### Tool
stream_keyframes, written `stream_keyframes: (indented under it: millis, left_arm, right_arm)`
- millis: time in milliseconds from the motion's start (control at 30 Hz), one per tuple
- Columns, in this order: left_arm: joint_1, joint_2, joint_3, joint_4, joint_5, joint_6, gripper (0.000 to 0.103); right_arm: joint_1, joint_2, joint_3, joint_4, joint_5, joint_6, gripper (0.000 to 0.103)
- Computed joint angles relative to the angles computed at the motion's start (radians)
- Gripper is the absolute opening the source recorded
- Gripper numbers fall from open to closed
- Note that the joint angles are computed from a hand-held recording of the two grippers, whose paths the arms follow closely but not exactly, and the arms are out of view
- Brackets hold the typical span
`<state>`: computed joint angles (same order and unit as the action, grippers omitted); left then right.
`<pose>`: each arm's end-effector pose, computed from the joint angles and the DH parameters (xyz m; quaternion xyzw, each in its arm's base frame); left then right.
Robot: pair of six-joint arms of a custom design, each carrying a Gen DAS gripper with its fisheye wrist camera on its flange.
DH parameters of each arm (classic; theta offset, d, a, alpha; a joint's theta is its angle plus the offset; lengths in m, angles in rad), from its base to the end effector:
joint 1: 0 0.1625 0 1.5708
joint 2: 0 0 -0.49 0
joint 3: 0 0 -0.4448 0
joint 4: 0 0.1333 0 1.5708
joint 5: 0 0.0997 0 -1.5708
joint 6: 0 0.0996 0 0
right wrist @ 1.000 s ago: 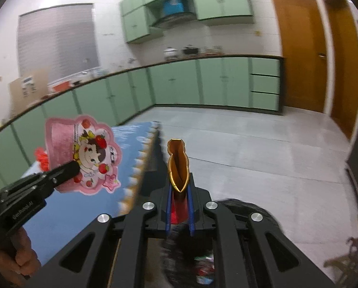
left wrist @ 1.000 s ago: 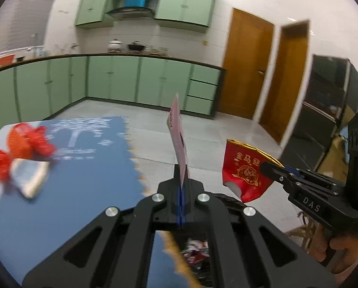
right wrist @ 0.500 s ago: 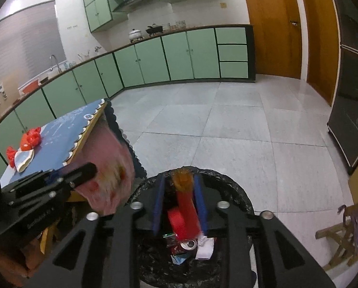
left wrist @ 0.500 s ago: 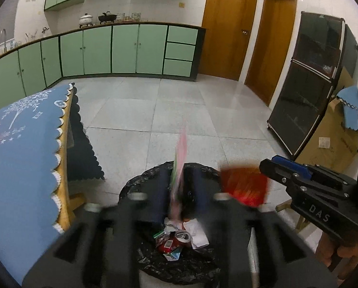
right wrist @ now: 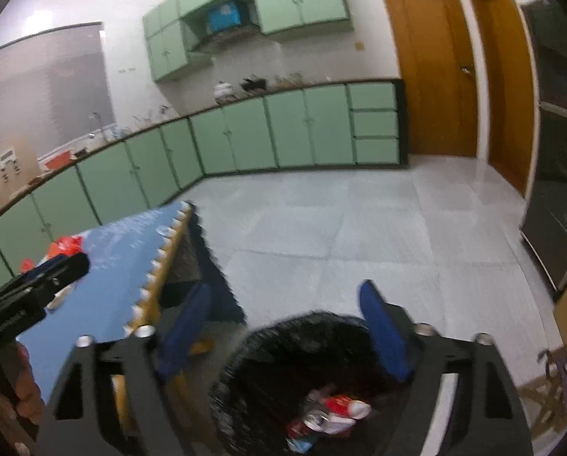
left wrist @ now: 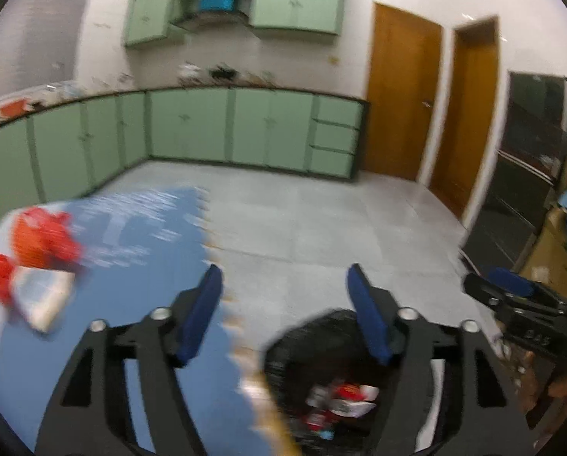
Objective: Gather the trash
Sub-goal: 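Carry the pink bag and red cup over the bin and open both tools, then reach the right tool to the white-blue paper cup and grasp it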
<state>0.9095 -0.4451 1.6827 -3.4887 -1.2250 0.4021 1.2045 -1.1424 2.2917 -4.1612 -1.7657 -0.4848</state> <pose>-0.3129 -0.6741 -0.0570 0.4214 0.8295 -0.3469 0.1183 -0.0710 -0.5033 0.2886 -0.0198 -0.7504 0.5679 0.3377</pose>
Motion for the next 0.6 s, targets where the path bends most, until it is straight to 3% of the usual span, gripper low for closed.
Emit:
stream_keyframes:
  millis: [100,200,400,600]
  left_arm:
    - [0.035,-0.054,0.017,-0.060,0.064,0.037,0.083]
    - [0.075,-0.097,0.015,-0.104,0.136,0.073,0.089]
    - [0.154,-0.148,-0.025,-0.113,0.259,0.117,0.091]
    - [0.223,-0.170,-0.091,-0.098,0.319,0.152,0.091]
  right_arm:
    - [0.063,0.033,-0.041,0.030,0.005,-0.021,0.096]
    - [0.145,0.097,-0.111,0.085,0.006,-0.038,0.097]
    - [0.262,0.235,-0.256,0.215,0.005,-0.039,0.097]
    - [0.327,0.374,-0.427,0.370,-0.017,0.003,0.097]
